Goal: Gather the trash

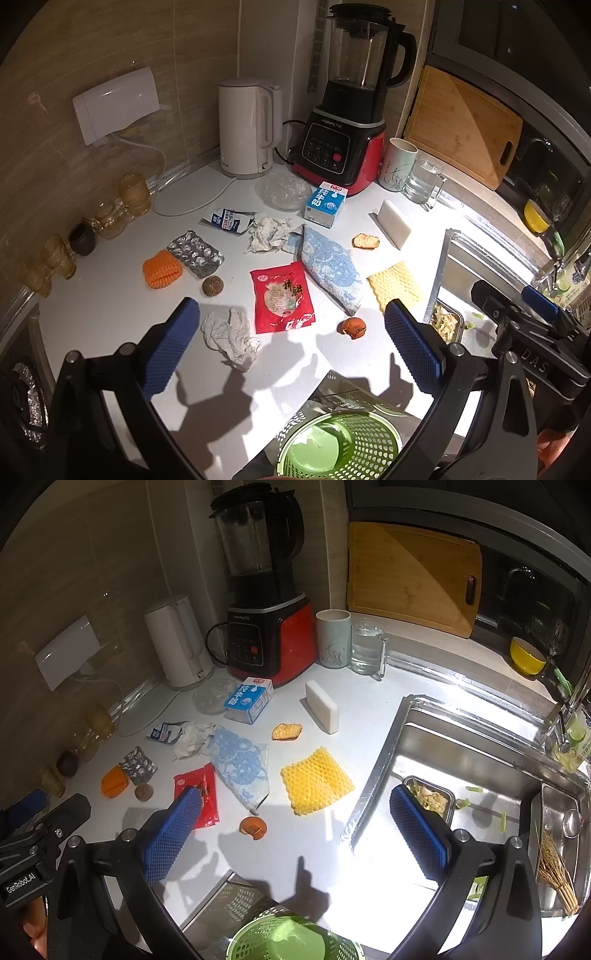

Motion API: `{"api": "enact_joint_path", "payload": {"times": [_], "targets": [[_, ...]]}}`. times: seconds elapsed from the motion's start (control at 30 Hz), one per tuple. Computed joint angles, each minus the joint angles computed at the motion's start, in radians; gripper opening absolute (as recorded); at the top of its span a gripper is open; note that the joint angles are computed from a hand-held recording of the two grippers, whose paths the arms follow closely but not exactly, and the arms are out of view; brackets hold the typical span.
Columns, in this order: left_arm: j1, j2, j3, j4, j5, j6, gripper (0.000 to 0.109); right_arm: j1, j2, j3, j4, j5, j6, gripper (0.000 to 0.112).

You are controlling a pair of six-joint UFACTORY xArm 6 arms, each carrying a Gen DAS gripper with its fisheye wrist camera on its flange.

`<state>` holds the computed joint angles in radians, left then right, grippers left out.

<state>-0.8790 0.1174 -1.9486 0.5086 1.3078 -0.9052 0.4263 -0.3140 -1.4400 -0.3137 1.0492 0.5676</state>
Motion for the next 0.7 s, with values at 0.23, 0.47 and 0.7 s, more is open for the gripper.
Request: {"api": "enact_joint_path", "payload": {"times": [0.23,0.47,0.7], "targets": [[-0.003,-0.013,0.015,0.005,0.007,-0.009,0.096,0.002,-0.006,0.006,0.0,0.001,0.002,0.101],[0.0,-0.018,0.018,0.003,0.011,-0.008,0.096,0.003,-0.014,0.015,0.0,0.002,0.003,0.101],[-0.002,-0.027,0.035,0.003,0.005,-0.015,0.096,0.014,-0.022,0.022,-0.01,0.01,0.008,0.101]]}}
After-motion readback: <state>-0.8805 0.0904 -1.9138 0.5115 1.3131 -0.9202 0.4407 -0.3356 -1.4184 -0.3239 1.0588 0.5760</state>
